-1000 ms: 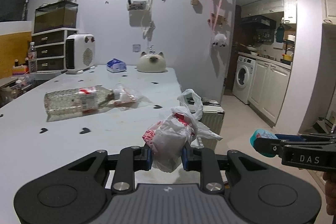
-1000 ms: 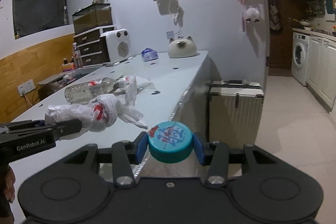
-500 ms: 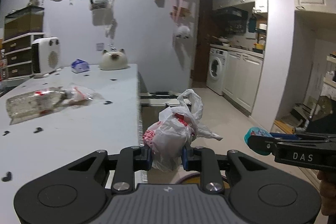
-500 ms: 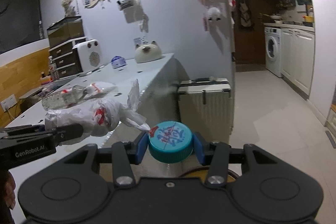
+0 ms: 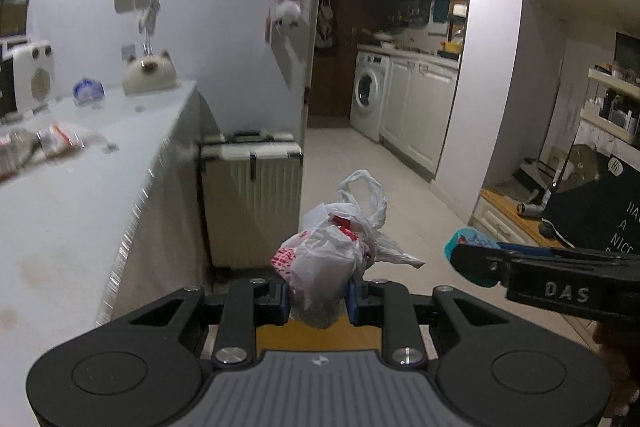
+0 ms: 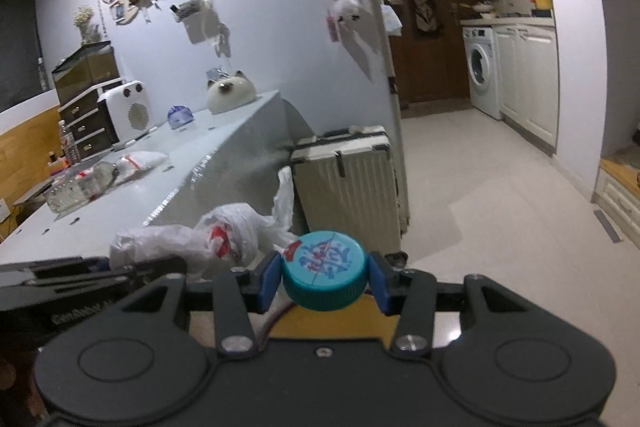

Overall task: Collect trash
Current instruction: 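Carry the white bag and teal cap with both tools over the wastebasket, then open both grippers to drop the bag and cap into the wastebasket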

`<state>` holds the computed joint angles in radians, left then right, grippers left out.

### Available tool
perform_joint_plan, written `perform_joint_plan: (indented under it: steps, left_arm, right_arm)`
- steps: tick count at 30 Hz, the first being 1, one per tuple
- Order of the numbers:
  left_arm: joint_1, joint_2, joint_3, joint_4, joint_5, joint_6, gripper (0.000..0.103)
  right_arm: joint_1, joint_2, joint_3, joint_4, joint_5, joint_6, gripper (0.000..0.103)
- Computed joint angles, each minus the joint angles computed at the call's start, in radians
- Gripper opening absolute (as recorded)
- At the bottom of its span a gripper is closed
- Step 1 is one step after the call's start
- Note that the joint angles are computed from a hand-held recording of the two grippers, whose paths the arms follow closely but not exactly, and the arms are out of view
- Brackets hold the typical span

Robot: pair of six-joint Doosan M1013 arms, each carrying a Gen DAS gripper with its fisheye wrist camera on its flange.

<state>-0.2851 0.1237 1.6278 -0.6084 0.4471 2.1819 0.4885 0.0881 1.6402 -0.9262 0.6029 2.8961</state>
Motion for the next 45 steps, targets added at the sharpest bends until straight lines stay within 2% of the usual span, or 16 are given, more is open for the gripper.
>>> perform_joint_plan:
  steps: [10, 19, 25, 34, 39, 43, 45]
  left_arm:
    - [-0.038, 0.117, -0.040, 0.206, 0.086, -0.239, 0.027]
    - [-0.026, 0.240, -0.117, 0.272, 0.165, -0.346, 0.027]
    - [-0.007, 0.308, -0.158, 0.252, 0.183, -0.346, 0.027]
    - [0.019, 0.361, -0.180, 0.169, 0.171, -0.328, 0.030]
    - [0.015, 0.379, -0.190, 0.192, 0.168, -0.358, 0.035]
    - [0.017, 0.382, -0.187, 0.203, 0.179, -0.381, 0.047]
    - [0.022, 0.382, -0.185, 0.178, 0.180, -0.370, 0.048]
  right_arm:
    - [-0.052, 0.005, 0.049, 0.140, -0.008, -0.078, 0.048]
    - [-0.100, 0.076, 0.020, 0.334, 0.009, -0.236, 0.048]
    - [-0.124, 0.139, -0.022, 0.460, 0.028, -0.348, 0.048]
    - [-0.147, 0.213, -0.075, 0.605, 0.053, -0.471, 0.048]
    - [-0.157, 0.238, -0.093, 0.676, 0.069, -0.522, 0.048]
    - [-0.165, 0.254, -0.103, 0.734, 0.082, -0.569, 0.048]
    - [-0.167, 0.265, -0.113, 0.752, 0.094, -0.586, 0.048]
